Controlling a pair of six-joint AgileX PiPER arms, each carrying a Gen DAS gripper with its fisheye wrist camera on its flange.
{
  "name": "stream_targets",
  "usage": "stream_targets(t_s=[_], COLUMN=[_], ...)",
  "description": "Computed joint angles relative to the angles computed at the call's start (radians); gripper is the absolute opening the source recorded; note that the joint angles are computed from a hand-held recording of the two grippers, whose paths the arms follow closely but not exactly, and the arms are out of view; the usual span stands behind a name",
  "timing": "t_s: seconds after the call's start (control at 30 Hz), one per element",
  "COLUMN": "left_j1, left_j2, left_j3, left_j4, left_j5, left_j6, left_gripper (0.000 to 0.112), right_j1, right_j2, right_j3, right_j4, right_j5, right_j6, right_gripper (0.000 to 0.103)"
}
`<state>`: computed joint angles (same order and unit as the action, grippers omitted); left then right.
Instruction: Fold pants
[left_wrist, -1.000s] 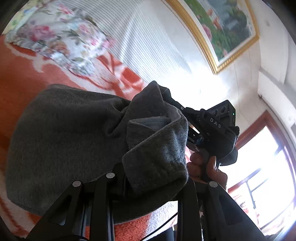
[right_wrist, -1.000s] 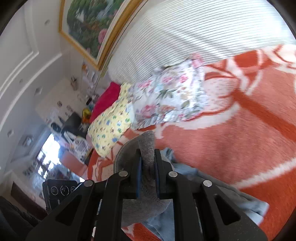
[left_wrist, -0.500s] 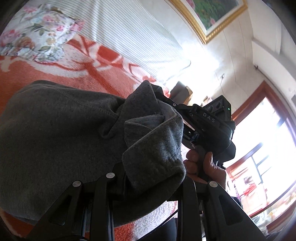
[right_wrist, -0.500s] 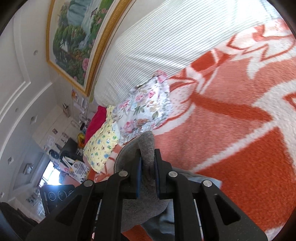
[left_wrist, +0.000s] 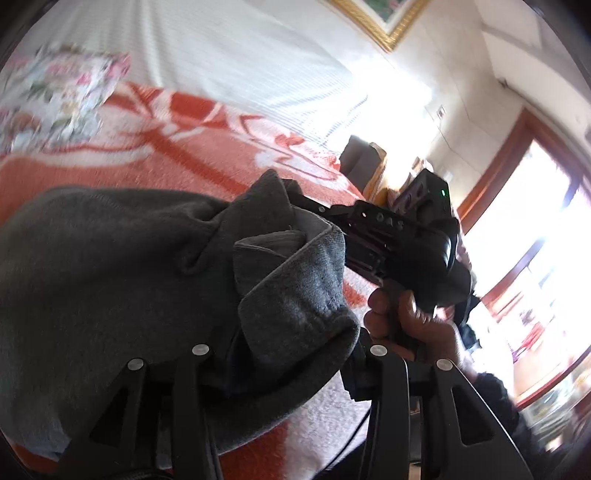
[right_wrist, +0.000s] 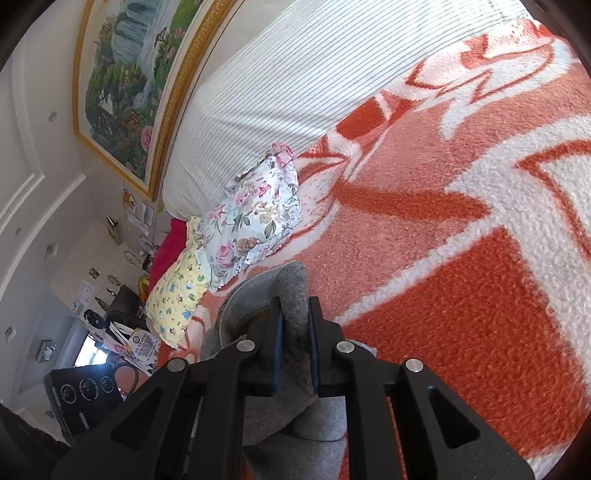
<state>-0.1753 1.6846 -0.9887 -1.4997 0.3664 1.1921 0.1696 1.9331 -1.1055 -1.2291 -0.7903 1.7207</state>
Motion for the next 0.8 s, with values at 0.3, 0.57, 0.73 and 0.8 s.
stream_targets(t_s=[0.3, 0.57, 0.73, 0.8], left_j1=[-0.082, -0.149, -0.164, -0.161], left_j2=[0.025, -0.041, -0.102, -0.132], left_j3=[-0.006, 0.067, 0.136, 0.165], left_j4=[-0.113, -0.108, -0.096, -0.087], left_j5=[-0.123, -0.125, -0.069, -0.067], left_j6=[0.171, 0.217, 0.243, 0.237], left_gripper=[0.053, 0.075, 0.075, 0.075], right_j1=[-0.018, -0.061, -0.080, -0.070], right_j2=[0.031, -0.057, -0.181, -0.224], right_j3=[-0.033, 0.115, 0.208, 0.219], right_j4=[-0.009, 0.049, 0.014, -0.017], right_j5=[-0.001, 0.064, 0.124, 0.159], right_j6=[-0.021, -0.028, -0.010, 0.016], right_gripper=[0.015, 0.029, 0.029, 0.038])
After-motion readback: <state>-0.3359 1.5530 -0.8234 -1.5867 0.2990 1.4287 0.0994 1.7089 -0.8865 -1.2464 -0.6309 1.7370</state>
